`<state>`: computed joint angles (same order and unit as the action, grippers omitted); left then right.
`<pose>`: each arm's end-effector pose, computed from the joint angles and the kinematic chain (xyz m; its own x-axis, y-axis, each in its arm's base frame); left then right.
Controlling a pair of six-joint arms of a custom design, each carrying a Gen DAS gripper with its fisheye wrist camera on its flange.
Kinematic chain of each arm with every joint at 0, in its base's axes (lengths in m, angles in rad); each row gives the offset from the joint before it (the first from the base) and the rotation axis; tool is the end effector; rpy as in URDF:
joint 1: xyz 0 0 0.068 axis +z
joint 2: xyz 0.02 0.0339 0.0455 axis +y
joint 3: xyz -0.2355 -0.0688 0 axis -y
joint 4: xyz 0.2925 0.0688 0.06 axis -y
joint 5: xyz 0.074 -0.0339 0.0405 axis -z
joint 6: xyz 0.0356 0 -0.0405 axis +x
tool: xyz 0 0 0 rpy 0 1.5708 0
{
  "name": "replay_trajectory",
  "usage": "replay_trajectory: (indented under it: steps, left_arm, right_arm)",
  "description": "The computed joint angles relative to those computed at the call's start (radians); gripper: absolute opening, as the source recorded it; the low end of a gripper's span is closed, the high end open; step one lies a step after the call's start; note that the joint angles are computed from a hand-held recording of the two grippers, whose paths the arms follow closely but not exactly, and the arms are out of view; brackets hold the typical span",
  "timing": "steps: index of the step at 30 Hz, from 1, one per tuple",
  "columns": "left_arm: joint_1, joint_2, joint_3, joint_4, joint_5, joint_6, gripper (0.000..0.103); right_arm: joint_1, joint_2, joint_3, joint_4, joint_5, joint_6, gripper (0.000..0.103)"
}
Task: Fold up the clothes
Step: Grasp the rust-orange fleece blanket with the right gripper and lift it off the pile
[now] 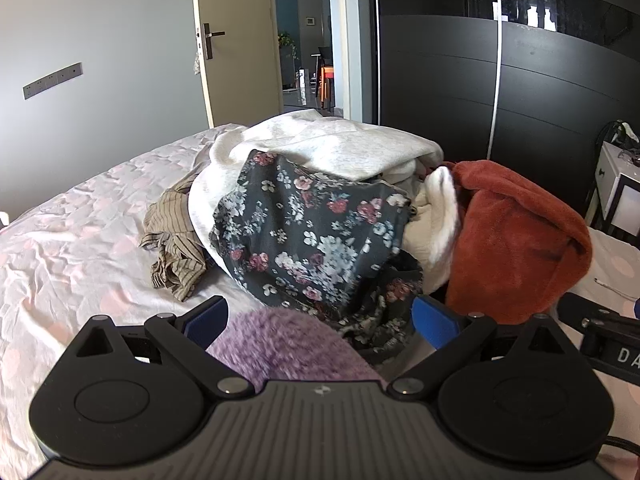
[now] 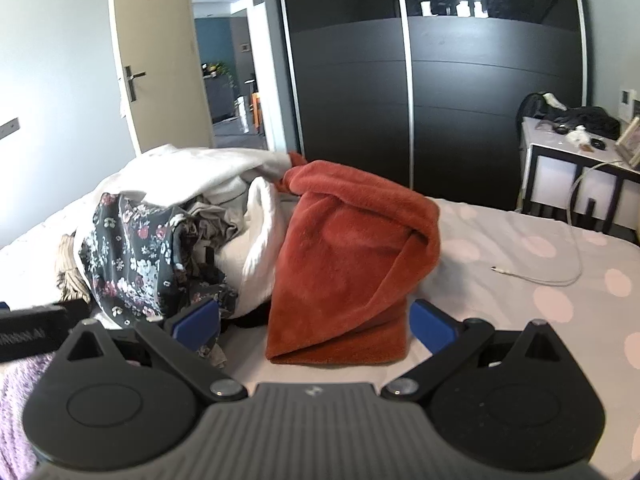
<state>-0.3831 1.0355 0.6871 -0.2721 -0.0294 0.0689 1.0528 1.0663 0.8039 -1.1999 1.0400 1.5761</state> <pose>0.2642 -0.1054 0.2089 -0.5138 0.2813 -0.8105 0.3877 0.9189 0.0731 0.1327 0.1709 0.2103 -0.3910 0.3364 -0.8567 0.4943 0.8619 0.1128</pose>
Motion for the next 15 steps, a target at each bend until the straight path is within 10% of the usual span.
replay_trajectory:
  steps: [8, 15]
  left_arm:
    - [0.1, 0.154, 0.11, 0.037, 0.029, 0.063, 0.101]
    - [0.234, 0.303, 0.225, 0.043, 0.051, 0.075, 0.101]
  right_arm:
    - [-0.375, -0.297, -0.271, 0.512, -0.114, -0.751, 0.094]
    - [-0.791, -0.175, -0.322, 0.938, -0.295, -1.21, 0.091]
